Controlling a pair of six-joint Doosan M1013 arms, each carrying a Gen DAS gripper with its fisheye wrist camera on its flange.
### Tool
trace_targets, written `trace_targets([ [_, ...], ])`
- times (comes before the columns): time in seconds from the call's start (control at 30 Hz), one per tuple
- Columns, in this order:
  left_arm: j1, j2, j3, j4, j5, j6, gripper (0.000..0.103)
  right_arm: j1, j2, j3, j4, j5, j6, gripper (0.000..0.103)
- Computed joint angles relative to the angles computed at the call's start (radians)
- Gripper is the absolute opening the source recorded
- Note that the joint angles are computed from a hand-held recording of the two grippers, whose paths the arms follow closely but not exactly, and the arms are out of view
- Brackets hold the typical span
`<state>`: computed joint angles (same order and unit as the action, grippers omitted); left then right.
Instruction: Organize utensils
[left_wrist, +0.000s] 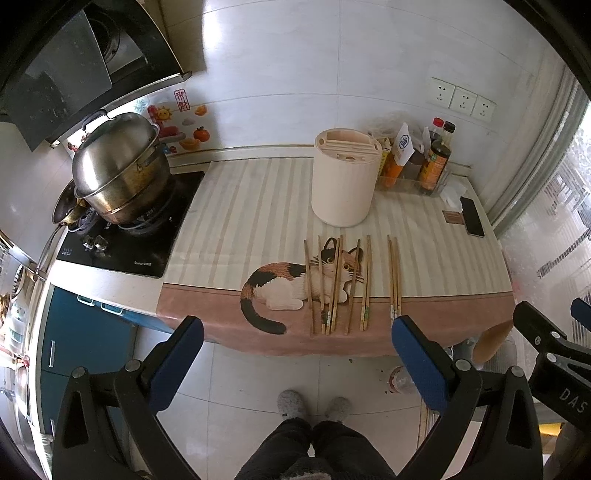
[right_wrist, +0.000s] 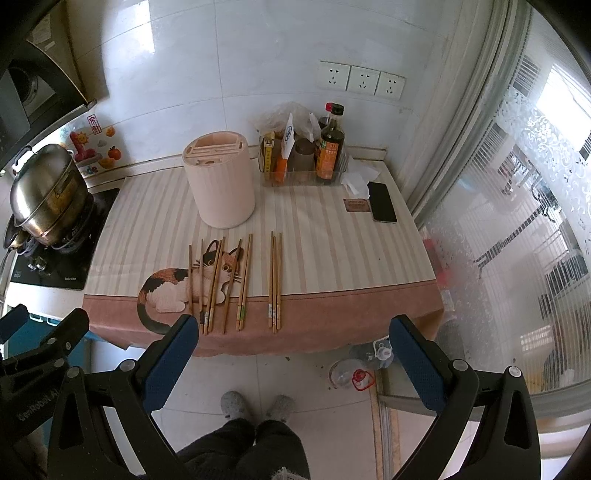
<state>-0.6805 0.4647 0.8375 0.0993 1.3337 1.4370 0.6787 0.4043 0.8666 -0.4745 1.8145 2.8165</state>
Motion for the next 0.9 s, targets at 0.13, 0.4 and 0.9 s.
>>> trace_targets([
  [0.13,-0.001,-0.005,0.009,0.001,-0.004,-0.002,0.103,0.0,0.0,0.0,-0.001,0.0,-0.001,0.103],
  [0.4,-0.002,-0.012,0.021,0.0,-0.012,-0.002,0.103,-0.002,0.002,-0.004,-0.006,-0.001,-0.009,0.103],
  [0.9,-0.004,-0.014,0.022,-0.001,-0.013,-0.005,0.103,0.0,0.005,-0.011,-0.009,0.004,-0.011,0.103],
])
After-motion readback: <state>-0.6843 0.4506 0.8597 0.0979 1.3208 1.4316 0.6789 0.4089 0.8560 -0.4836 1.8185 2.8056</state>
